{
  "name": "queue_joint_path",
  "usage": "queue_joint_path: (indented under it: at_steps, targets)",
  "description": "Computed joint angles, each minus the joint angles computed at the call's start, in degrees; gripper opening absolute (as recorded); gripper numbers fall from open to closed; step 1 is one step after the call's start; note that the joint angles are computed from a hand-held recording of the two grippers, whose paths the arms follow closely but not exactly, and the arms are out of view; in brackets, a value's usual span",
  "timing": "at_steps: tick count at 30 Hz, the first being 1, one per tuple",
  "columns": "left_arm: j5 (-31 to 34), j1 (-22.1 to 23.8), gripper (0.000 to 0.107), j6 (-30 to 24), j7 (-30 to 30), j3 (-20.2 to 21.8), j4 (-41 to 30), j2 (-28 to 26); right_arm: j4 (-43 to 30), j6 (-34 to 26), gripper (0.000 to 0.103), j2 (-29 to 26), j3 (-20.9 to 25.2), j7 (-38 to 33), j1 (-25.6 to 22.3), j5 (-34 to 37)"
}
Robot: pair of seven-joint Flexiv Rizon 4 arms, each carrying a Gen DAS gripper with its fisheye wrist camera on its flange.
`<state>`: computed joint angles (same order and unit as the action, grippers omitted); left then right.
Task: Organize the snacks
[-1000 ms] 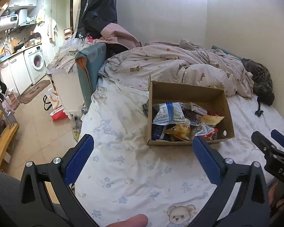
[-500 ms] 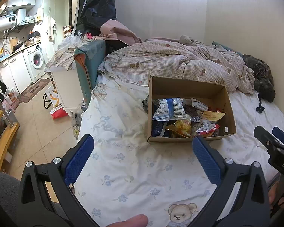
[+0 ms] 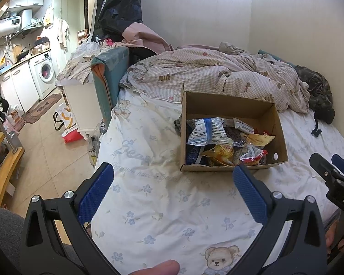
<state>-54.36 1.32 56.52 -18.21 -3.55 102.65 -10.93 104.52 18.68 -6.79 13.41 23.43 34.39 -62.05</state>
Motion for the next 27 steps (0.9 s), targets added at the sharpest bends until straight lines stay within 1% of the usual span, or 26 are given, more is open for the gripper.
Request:
queue_joint_path:
  at_steps: [7,27]
  targets:
    - [-0.7,-0.1,0.103,0.5,0.4,-0.1,0.1,-0.1,-0.2,-0.6,0.103,0.0,0.0,-0.4,0.2,0.0]
    - [0.4,0.0,0.103,-0.3,-0.4,0.1,0.1,0.1,-0.1,-0.5,0.103,0.3,0.1,-0.5,-0.1,-0.5]
